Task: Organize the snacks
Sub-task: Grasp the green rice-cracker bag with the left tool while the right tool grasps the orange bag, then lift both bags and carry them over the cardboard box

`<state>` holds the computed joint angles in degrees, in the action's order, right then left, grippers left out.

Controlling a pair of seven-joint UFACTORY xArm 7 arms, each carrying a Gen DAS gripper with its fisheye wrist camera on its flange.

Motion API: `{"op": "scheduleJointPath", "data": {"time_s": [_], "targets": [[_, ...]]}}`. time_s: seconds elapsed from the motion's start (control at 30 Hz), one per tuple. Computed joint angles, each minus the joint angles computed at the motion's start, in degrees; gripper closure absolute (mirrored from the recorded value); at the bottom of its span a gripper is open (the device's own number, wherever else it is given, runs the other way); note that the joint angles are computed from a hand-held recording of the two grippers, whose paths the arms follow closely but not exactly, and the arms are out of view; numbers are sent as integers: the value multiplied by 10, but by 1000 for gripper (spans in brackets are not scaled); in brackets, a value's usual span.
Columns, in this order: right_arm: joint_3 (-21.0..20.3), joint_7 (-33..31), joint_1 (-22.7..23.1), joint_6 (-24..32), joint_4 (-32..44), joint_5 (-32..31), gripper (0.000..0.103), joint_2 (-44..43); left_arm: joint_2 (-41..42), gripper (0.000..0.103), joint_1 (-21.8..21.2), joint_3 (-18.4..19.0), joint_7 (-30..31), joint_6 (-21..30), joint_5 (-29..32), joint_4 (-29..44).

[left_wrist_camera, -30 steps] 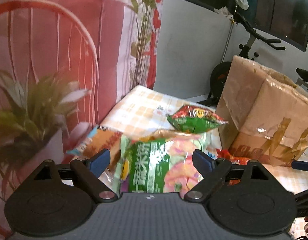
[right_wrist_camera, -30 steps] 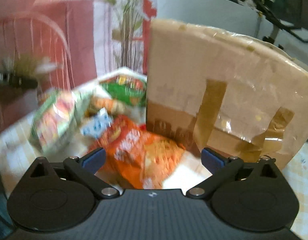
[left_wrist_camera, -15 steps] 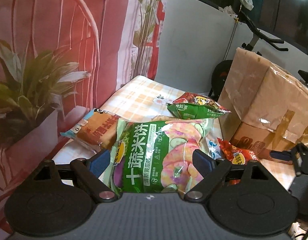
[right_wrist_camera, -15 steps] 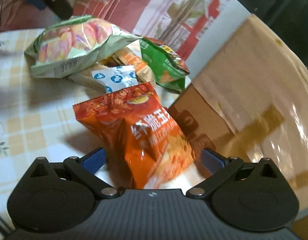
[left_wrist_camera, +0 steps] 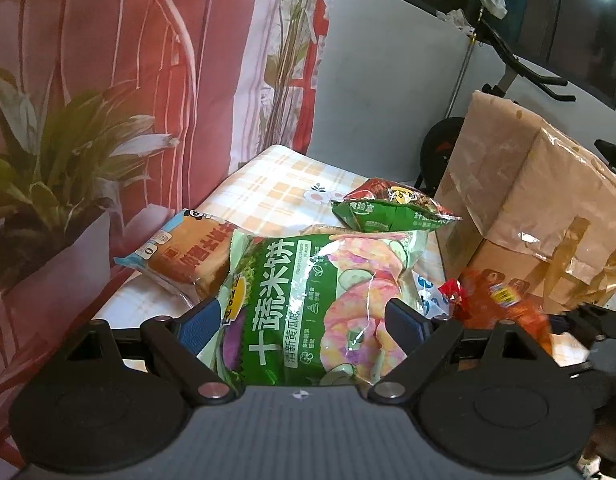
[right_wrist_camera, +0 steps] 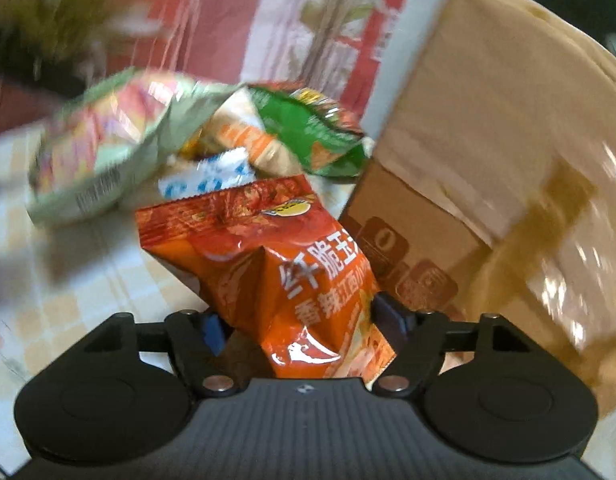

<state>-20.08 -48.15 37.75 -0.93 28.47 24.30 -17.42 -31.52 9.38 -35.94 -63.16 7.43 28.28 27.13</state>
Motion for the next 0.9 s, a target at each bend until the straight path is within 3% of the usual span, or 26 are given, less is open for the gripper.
{"op": "scheduleJointPath", "data": {"time_s": [0.07, 0.27, 0.47, 0.67, 0.73, 0.83, 0.9], "targets": [[-28, 13, 19, 18, -9, 33, 33, -38, 2, 12, -9, 8, 8, 1, 0, -1], [-43, 77, -12, 64, -37, 91, 35, -128, 21, 12, -41, 41, 35, 10, -10, -1], [-6, 119, -66, 87, -46, 89, 35, -150, 34, 12, -39, 59, 30, -9, -23, -2], [-6, 119, -66, 92, -47, 93, 35, -153, 50, 12, 8, 37, 23, -25, -13, 5], [-15, 111, -59, 91, -47, 97, 35, -152, 72, 7, 25, 29, 23, -28, -4, 15], [-12, 109, -67, 99, -47, 95, 35, -155, 90, 0, 79, -15, 5, -62, 24, 21], [-8, 108, -71, 103, -46, 94, 35, -155, 107, 0, 91, -23, 11, -87, 23, 22]]}}
